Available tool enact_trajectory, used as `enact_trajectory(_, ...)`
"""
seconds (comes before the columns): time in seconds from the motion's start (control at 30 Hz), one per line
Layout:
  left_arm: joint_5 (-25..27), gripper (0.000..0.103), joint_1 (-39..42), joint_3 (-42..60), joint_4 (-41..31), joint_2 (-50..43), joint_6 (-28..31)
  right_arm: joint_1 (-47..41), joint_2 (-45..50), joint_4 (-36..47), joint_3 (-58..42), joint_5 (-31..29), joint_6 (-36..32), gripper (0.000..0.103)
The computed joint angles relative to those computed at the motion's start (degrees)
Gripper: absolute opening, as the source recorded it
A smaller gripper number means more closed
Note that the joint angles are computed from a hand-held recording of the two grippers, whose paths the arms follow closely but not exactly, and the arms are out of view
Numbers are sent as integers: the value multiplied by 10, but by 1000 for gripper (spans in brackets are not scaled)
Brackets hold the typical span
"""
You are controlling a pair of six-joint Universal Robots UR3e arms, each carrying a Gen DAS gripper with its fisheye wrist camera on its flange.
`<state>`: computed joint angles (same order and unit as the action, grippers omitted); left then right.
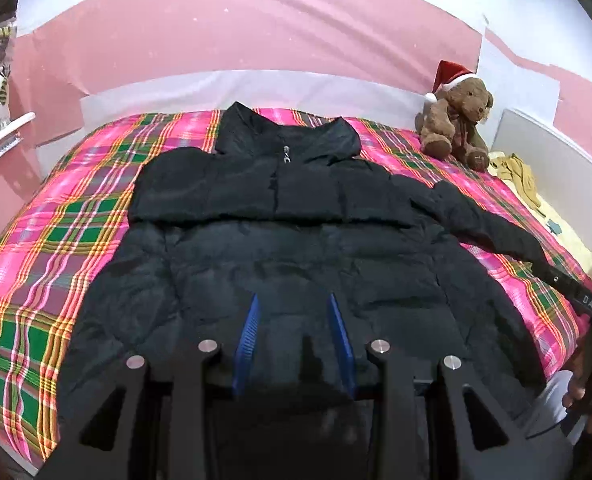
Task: Fold large clothes
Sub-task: 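Grasp the other sleeve with the right gripper and fold it across the body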
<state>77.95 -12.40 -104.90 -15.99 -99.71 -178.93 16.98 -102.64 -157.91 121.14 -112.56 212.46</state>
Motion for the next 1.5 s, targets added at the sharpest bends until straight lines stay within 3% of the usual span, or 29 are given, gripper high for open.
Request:
enact_trajectory(0.2,11,31,-8,22,2,-15,-5,-44,-37,19,26,14,3,65)
enact_trajectory(0.43,30,30,-15,93,-11,-64,-2,-155,-93,45,55,65,-14,65)
enact_trajectory(0.8,82,30,-20,301,-72,-228,0,-433,-99,40,116,265,-79,65)
enact_trajectory(1.0,96,30,-21,429,-127,-328,-8,-555,-37,-27,161,372,-76,65)
enact_trajectory(1.33,78,30,-17,608,-219,-442,-22,-633,48,-157,166,450,-30,65)
enact_trajectory(1.4,72,30,-14,621,-227,-448,-24,-641,57,-168,161,458,-18,49)
enact_trajectory(1.43,69,30,-13,623,-229,-449,-24,-638,72,-172,151,461,-15,26)
enact_trajectory(1.5,66,30,-11,608,-224,-441,-25,-641,77,-165,139,476,-5,18)
